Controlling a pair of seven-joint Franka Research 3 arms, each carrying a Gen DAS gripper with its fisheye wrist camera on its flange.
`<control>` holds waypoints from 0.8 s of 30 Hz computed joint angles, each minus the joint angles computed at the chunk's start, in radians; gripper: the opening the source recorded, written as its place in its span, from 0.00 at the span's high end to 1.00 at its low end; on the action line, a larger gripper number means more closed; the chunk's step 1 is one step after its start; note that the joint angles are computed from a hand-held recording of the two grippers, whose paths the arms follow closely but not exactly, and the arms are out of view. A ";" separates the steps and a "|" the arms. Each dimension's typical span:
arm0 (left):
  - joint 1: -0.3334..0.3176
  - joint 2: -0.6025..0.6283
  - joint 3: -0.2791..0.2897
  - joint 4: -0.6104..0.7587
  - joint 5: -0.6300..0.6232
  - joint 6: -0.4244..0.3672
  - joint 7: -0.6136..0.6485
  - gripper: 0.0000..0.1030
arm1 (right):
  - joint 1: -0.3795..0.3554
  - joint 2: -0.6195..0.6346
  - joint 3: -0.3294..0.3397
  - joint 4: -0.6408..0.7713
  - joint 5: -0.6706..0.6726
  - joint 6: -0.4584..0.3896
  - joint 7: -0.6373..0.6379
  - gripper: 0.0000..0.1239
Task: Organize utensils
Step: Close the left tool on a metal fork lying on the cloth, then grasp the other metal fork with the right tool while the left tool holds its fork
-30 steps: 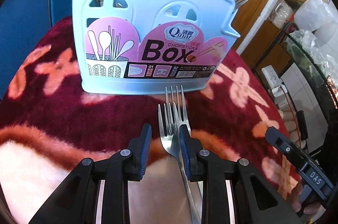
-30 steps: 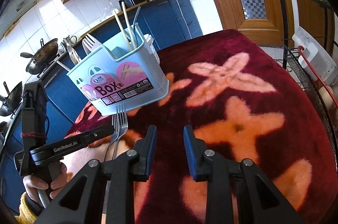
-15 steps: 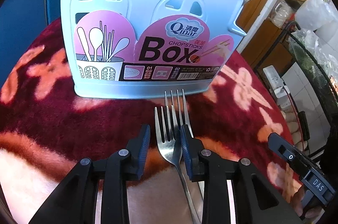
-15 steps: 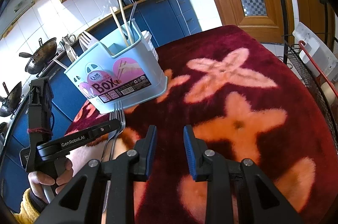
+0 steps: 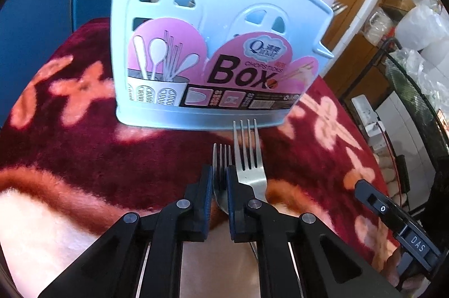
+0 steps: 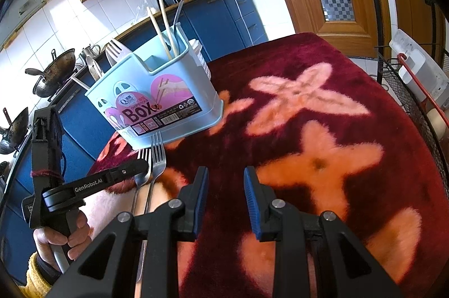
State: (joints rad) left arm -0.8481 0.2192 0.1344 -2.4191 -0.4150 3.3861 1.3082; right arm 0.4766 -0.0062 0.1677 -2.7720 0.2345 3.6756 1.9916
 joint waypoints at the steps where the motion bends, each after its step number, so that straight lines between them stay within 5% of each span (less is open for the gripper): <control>1: 0.018 0.001 -0.015 0.000 0.011 0.001 -0.007 0.91 | 0.002 0.000 0.002 0.002 0.011 -0.002 -0.010 0.77; 6: 0.070 -0.014 -0.067 -0.027 0.020 0.045 -0.016 0.97 | 0.007 -0.005 0.005 0.015 0.030 -0.031 -0.042 0.77; 10: 0.025 -0.044 -0.053 -0.050 -0.109 0.083 0.092 0.98 | 0.005 -0.010 0.000 0.038 -0.020 -0.073 -0.049 0.77; 18: 0.092 -0.114 -0.131 -0.109 -0.230 0.144 0.194 0.98 | 0.010 0.021 0.008 0.130 -0.074 -0.162 -0.117 0.71; 22: 0.067 -0.131 -0.137 -0.091 -0.472 0.160 0.406 0.99 | -0.034 0.049 0.015 0.177 -0.252 -0.205 0.010 0.71; 24: 0.090 -0.147 -0.154 -0.103 -0.496 0.166 0.426 0.99 | -0.088 0.073 0.037 0.211 -0.396 -0.225 0.114 0.70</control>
